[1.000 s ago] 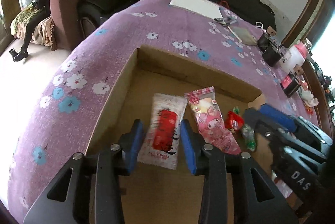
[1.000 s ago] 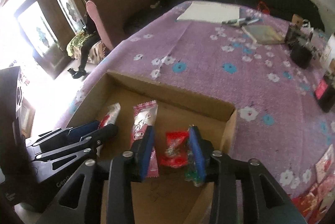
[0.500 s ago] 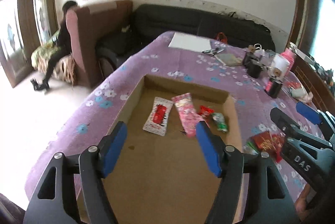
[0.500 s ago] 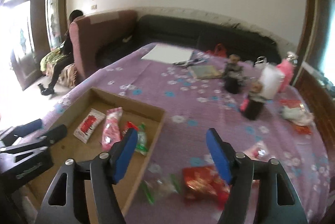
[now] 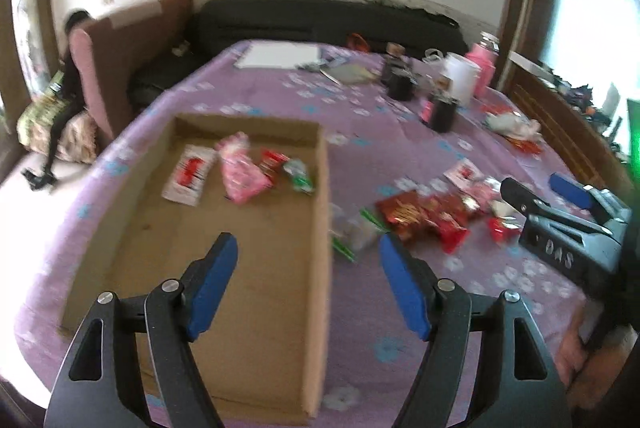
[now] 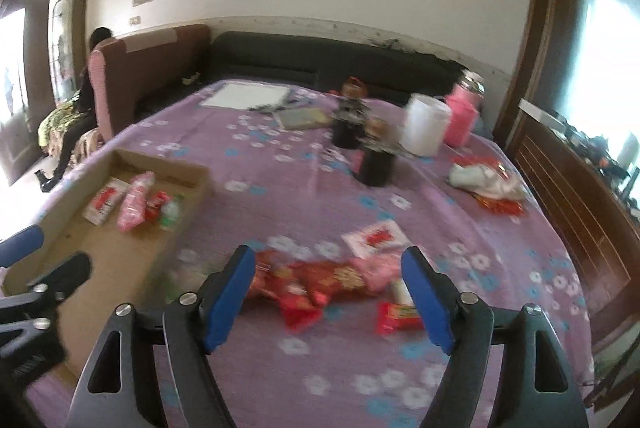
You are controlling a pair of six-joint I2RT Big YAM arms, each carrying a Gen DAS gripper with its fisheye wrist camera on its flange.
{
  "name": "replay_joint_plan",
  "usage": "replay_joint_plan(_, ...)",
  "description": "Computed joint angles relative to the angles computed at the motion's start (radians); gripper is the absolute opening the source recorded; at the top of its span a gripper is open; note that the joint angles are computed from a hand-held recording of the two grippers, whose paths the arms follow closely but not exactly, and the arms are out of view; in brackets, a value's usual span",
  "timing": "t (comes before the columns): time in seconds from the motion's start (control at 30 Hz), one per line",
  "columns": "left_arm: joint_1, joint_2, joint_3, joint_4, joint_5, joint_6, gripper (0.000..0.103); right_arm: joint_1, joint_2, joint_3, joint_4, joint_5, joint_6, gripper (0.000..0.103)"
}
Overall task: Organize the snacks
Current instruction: 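Grasp the dark red packet with the left tool while the right tool grasps the red bar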
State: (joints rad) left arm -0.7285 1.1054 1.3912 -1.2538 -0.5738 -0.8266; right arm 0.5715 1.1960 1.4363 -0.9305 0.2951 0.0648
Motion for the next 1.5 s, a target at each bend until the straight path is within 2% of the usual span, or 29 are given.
replay_joint_plan(0.2, 0.014, 0.008, -0.007, 0.058, 0.123, -0.010, 0.073, -0.263, 0.019, -0.006, -0.053, -0.339, 0.066, 0.075)
replay_joint_plan(0.27, 0.020, 0.017, -0.006, 0.078, 0.161, -0.005, 0.073, -0.319, 0.034, -0.006, -0.066, -0.415, 0.079, 0.068)
replay_joint_plan(0.4, 0.027, 0.034, -0.003, 0.104, 0.207, 0.005, 0.073, -0.386, 0.062, -0.010, -0.068, -0.530, 0.100, 0.067)
replay_joint_plan(0.53, 0.044, 0.051, 0.000, 0.129, 0.260, 0.016, 0.073, -0.377, 0.095, -0.004, -0.083, -0.527, 0.075, 0.066)
replay_joint_plan(0.73, 0.061, 0.107, 0.044, 0.144, 0.299, 0.027, 0.073, -0.345, 0.125, -0.010, -0.092, -0.508, 0.063, 0.068)
replay_joint_plan(0.8, 0.064, 0.133, 0.066, 0.146, 0.300, 0.040, 0.073, -0.322, 0.126, -0.012, -0.085, -0.448, 0.038, 0.065)
replay_joint_plan(0.87, 0.061, 0.172, 0.098, 0.148, 0.299, 0.067, 0.073, -0.311, 0.124, -0.011, -0.095, -0.404, 0.028, 0.054)
replay_joint_plan(1.03, 0.049, 0.293, 0.204, 0.124, 0.294, 0.170, 0.073, -0.350, 0.099, -0.019, -0.146, -0.393, 0.031, 0.052)
replay_joint_plan(1.2, 0.044, 0.403, 0.309, 0.111, 0.281, 0.328, 0.073, -0.391, 0.059, -0.065, -0.116, -0.437, 0.013, 0.052)
replay_joint_plan(1.27, 0.046, 0.441, 0.347, 0.086, 0.284, 0.378, 0.073, -0.394, 0.054, -0.071, -0.109, -0.441, 0.005, 0.052)
replay_joint_plan(1.43, 0.041, 0.516, 0.407, 0.026, 0.280, 0.444, 0.073, -0.397, 0.054, -0.075, -0.097, -0.449, -0.001, 0.052)
replay_joint_plan(1.5, 0.034, 0.523, 0.405, 0.015, 0.287, 0.460, 0.052, -0.400, 0.053, -0.076, -0.097, -0.459, -0.002, 0.052)
